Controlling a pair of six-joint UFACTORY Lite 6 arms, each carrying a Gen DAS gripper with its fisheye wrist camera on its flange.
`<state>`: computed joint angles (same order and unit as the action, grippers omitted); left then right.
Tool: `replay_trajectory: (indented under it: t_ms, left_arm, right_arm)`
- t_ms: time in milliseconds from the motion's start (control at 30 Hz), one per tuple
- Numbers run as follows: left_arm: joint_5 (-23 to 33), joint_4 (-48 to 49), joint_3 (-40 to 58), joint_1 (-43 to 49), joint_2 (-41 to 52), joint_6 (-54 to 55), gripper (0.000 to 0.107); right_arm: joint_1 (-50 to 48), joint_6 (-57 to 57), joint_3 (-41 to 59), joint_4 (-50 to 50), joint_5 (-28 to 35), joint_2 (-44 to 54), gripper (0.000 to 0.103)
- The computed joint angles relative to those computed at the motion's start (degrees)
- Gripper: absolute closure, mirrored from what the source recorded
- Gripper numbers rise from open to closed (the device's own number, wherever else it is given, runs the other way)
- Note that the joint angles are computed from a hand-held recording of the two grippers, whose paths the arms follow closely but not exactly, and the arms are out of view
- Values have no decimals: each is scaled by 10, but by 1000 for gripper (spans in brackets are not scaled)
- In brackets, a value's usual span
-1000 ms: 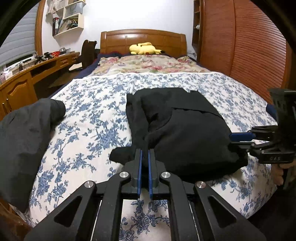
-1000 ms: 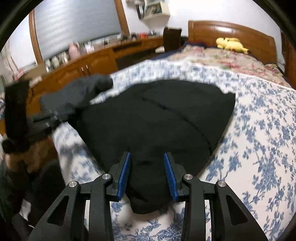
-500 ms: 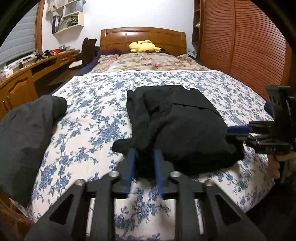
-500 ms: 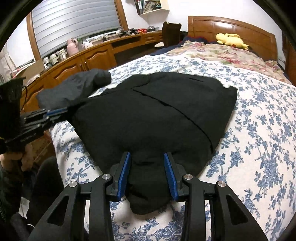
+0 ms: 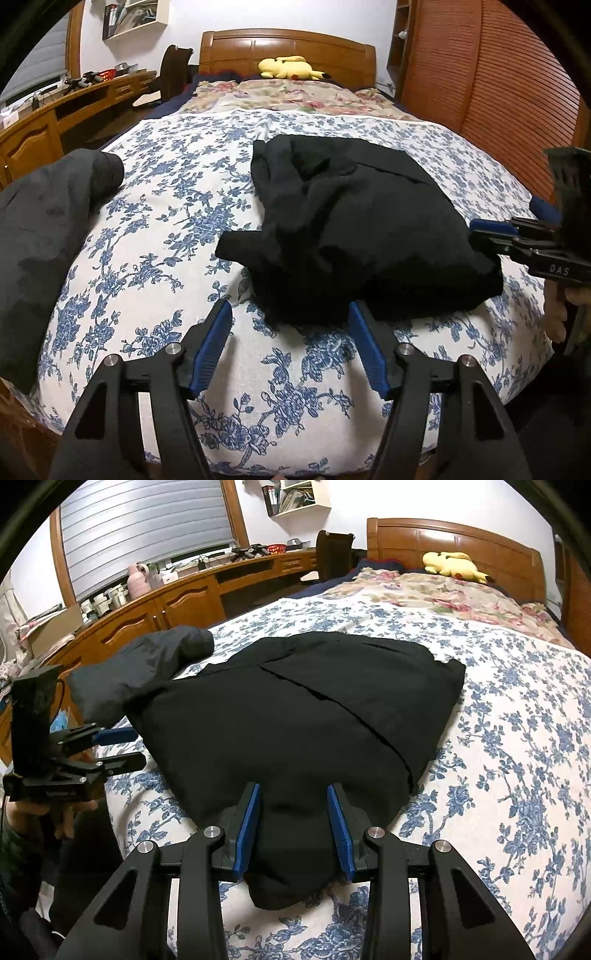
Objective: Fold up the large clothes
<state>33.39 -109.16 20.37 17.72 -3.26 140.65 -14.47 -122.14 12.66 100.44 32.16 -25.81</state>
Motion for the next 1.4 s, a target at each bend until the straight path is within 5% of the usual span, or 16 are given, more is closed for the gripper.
replay_trajectory:
  t_ms: [367, 867, 1400]
  left_arm:
    - [6, -44, 21, -4, 38, 40, 40]
    - [-11, -64, 50, -19, 52, 45, 39]
    - [-18, -36, 49, -26, 36, 8, 39]
  right_arm:
    - [-49, 15, 95, -31, -43, 74, 38]
    - [-11, 213, 587, -139, -79, 512, 33]
    - [-42, 314, 747, -201, -24, 675, 19]
